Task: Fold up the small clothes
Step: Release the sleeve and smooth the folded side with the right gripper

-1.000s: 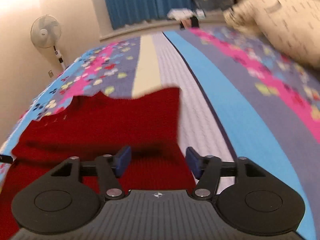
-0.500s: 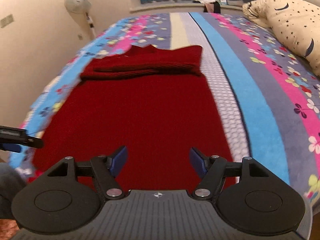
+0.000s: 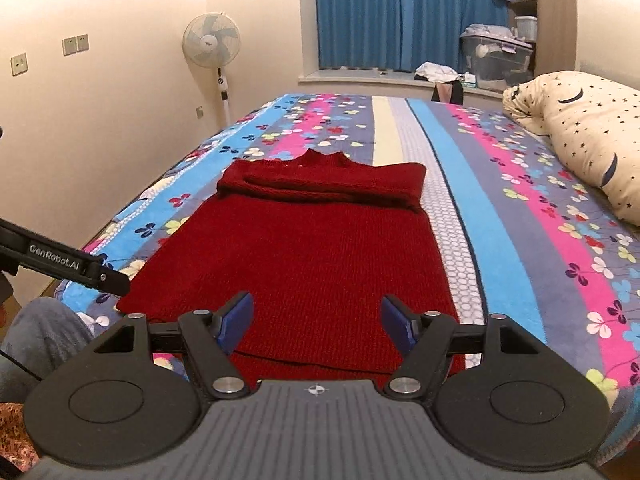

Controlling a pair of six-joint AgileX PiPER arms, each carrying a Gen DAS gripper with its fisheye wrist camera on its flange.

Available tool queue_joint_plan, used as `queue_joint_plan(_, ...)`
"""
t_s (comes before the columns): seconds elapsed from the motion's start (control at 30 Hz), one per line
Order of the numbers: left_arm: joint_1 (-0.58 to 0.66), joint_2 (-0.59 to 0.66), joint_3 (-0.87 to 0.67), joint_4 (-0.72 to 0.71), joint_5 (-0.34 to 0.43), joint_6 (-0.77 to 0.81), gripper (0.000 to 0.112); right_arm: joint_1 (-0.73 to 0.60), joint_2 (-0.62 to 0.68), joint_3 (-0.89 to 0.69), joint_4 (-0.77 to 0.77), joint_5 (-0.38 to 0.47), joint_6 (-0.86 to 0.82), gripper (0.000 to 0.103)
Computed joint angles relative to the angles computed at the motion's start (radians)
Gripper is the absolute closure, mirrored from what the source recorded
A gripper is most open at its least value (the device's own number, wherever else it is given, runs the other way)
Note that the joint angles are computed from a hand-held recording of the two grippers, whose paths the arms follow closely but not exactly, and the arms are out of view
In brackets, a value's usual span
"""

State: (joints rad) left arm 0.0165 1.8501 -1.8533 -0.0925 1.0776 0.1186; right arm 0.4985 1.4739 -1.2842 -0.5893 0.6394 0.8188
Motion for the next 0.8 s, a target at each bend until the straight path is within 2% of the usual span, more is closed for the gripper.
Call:
queue_joint_plan(0.23,0.025,-0.009,0.031,-0.012,-0.010,0.009,0.010,0.005,-0.004,0.013,-0.004,0.007,0.028,0.029)
queue_joint_plan(0.67,0.042,0.148,-0.160,0.008,0.061,-0.030,0.010,-0.060,0.058,-0.012,0.094,-0.001,-0.009,0.029)
queue_joint_plan(0.8,0.068,0.192,-0.187,-0.056,0.034,0.025,0.010,-0.112,0.092,-0.023,0.167,-0.026,-0.059,0.028)
